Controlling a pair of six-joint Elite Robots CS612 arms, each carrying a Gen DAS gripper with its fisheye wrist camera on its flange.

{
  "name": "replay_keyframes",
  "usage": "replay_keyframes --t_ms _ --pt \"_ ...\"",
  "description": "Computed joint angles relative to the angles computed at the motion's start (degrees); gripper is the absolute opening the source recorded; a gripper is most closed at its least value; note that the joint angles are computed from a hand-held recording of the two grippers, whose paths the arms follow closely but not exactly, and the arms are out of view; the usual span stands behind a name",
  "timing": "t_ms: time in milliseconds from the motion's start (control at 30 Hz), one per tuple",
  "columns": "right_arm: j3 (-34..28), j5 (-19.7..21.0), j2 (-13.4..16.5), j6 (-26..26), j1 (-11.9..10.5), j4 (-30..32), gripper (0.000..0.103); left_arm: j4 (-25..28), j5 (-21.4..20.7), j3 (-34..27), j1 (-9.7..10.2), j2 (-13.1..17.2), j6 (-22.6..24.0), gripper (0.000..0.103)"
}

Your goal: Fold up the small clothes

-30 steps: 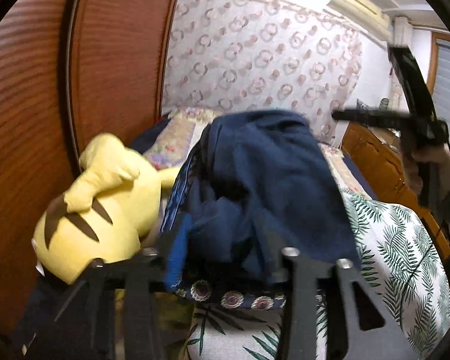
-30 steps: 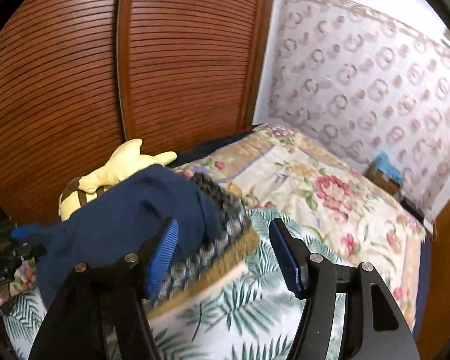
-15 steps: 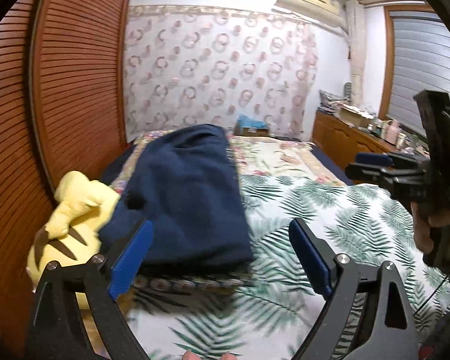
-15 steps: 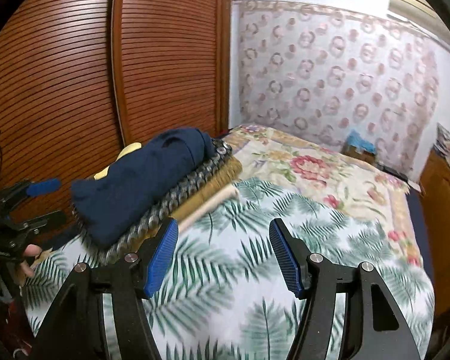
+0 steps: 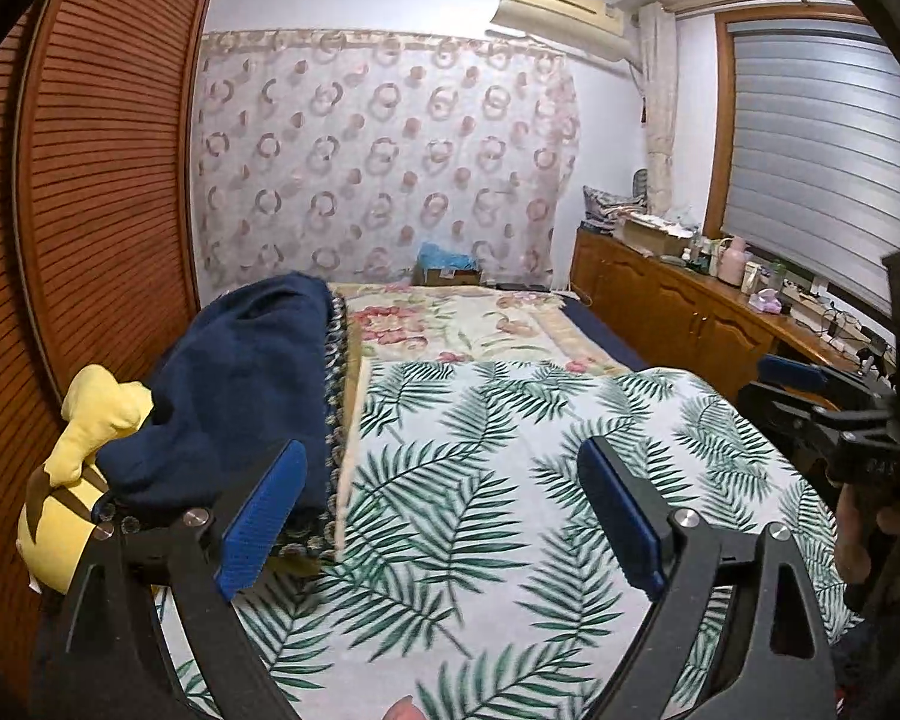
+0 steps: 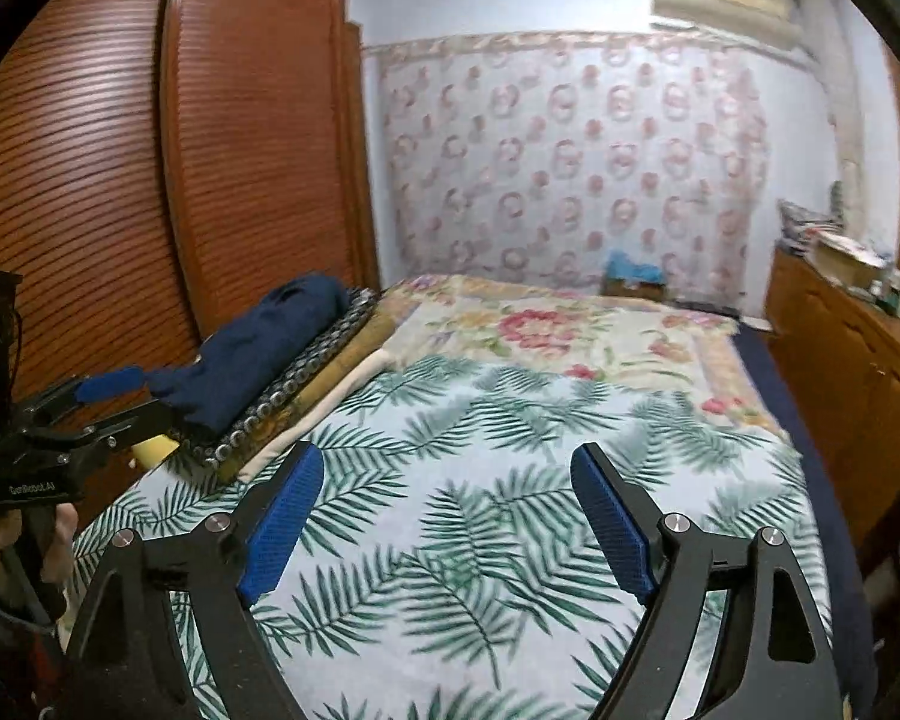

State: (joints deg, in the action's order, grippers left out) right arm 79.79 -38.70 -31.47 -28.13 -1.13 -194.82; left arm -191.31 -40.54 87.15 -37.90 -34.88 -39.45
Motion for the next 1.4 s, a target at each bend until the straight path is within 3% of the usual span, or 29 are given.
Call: replay_keyframes --t_ms 167,367,667,1400 --pt "3.1 -1.0 -0.6 6.9 -1.1 -7.7 0.086 0.3 1.6 -0.9 -0.85 0.1 0.8 0.092" --pt "5.6 -2.0 -1.1 10.6 -1.7 -12.5 0.086 2.4 2.9 -2.0 -1.58 0.2 0.4 0.092" --pt "5.9 -3.4 -0.1 12.6 -1.1 -15.8 0.086 6.1 4.1 -2.8 -1.97 0.3 -2.4 0.092" --pt "6.3 -2.5 0.0 11.0 -2.3 -15.0 0.086 5.4 4.2 -2.8 -2.09 0.4 -1.7 0.092"
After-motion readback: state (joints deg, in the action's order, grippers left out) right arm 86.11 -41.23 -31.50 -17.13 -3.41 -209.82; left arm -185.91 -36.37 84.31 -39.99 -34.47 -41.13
